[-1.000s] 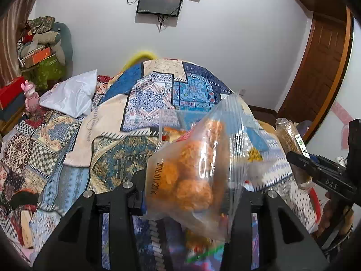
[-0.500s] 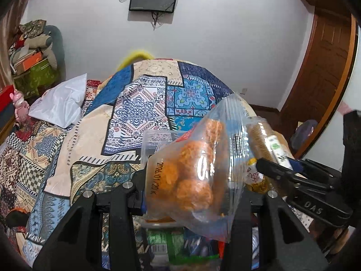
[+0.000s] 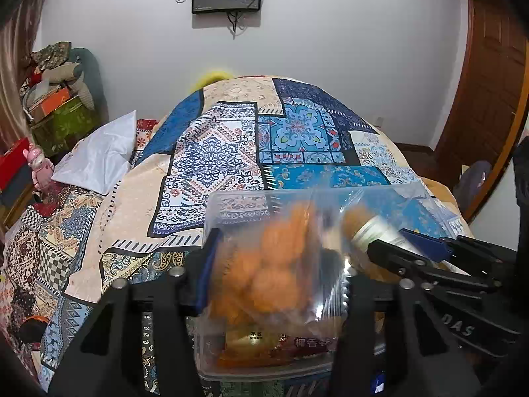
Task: Organize snacks
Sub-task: 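Lower orange treat bag into box with left tool while right tool lowers biscuit roll, then grasp green jelly cup with left tool while right tool grasps white-blue chip bag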
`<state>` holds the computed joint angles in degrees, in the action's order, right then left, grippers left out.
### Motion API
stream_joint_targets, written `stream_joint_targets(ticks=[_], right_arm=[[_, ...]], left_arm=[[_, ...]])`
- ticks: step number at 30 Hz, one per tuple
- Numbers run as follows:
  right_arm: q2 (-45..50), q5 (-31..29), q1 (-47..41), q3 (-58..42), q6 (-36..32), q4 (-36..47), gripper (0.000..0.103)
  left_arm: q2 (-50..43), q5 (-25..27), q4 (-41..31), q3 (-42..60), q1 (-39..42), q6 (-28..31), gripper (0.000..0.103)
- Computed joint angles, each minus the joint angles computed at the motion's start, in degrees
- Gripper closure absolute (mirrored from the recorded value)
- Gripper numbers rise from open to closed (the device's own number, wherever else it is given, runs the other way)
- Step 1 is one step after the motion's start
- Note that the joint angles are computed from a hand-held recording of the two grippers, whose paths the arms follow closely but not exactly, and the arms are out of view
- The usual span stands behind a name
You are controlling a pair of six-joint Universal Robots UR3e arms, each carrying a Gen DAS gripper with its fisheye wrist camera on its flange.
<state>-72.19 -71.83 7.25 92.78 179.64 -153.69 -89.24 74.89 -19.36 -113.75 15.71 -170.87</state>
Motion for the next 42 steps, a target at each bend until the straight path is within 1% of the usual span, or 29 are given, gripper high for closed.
stream_joint_targets(ticks=[1, 3, 5, 7, 10, 12, 14, 16, 18, 21, 23, 26, 27, 28, 29, 32, 34, 36, 40, 42], right_arm=[[-0.5, 0.3, -0.2, 0.5, 0.2, -0.2, 0.066], [-2.0, 0.8, -0.6, 1.4, 0.0, 0.2, 0.066], [-3.3, 0.7, -0.8, 2.3, -0.5, 0.1, 0.065], [-5.5, 0.9, -1.1, 3.8, -1.1, 0.2, 0.064], [-8.9, 1.4, -1.8, 6.5, -2.0, 0.2, 0.063], [-10.7, 1.8, -2.4, 7.9, -2.7, 0.0, 0.058], [-13.5, 1.9, -2.9, 10.3, -3.4, -0.1, 0.055], [-16.1, 1.9, -3.4, 12.3, -4.1, 0.1, 0.051], [-19.0, 1.9, -3.8, 14.7, -4.6, 0.2, 0.041], [-22.9, 1.6, -4.2, 18.2, -5.0, 0.1, 0.031], [-24.8, 1.5, -4.2, 20.0, -5.1, 0.5, 0.028], [-27.3, 0.8, -3.7, 22.5, -5.2, 1.1, 0.025], [-28.2, 1.0, -3.7, 23.5, -5.2, 1.2, 0.021], [-29.2, 1.4, -4.0, 24.8, -5.3, 1.2, 0.019], [-30.0, 1.6, -3.9, 25.8, -5.3, 1.0, 0.017], [-32.3, 0.7, -3.1, 28.7, -5.3, 0.6, 0.017], [-33.3, 0.1, -2.3, 30.1, -5.3, 0.5, 0.017], [-33.8, -0.7, -1.5, 31.2, -5.0, 0.3, 0.017], [-32.5, -1.7, -0.5, 32.9, -4.0, -0.8, 0.017], [-31.3, -2.3, -0.1, 33.5, -3.6, -1.1, 0.017]], left_arm=[[0.6, -1.2, -0.7, -0.3, 0.5, 0.4, 0.047], [1.6, -1.6, -1.2, -0.7, 0.7, 0.8, 0.046], [3.0, -2.2, -2.1, -1.1, 0.9, 1.4, 0.043], [5.3, -4.0, -4.0, -1.7, 1.9, 2.0, 0.034], [10.4, -7.6, -6.8, -3.5, 4.1, 3.2, 0.032], [14.3, -9.5, -9.8, -4.2, 5.7, 4.5, 0.03], [17.6, -11.2, -13.2, -4.6, 7.5, 5.8, 0.025], [22.1, -14.0, -18.6, -5.1, 10.7, 7.9, 0.023], [26.1, -17.0, -24.9, -5.3, 14.3, 10.8, 0.021], [32.7, -21.2, -37.0, -5.4, 21.2, 17.3, 0.017], [37.5, -24.1, -46.9, -5.2, 27.1, 23.6, 0.017], [44.1, -27.8, -63.4, -4.0, 37.5, 35.6, 0.015], [45.8, -28.2, -67.9, -3.6, 40.6, 39.2, 0.015], [48.0, -28.5, -73.6, -3.2, 44.8, 44.0, 0.015], [49.0, -28.7, -76.5, -3.1, 47.2, 46.8, 0.015], [52.2, -28.4, -89.0, -2.2, 57.0, 58.4, 0.015], [53.4, -27.3, -94.9, -2.3, 62.2, 64.2, 0.015], [54.5, -25.6, -97.8, -3.7, 65.8, 68.0, 0.015], [56.4, -22.4, -99.8, -7.9, 69.7, 72.5, 0.015], [58.9, -20.8, -102.8, -9.9, 72.7, 76.3, 0.015]])
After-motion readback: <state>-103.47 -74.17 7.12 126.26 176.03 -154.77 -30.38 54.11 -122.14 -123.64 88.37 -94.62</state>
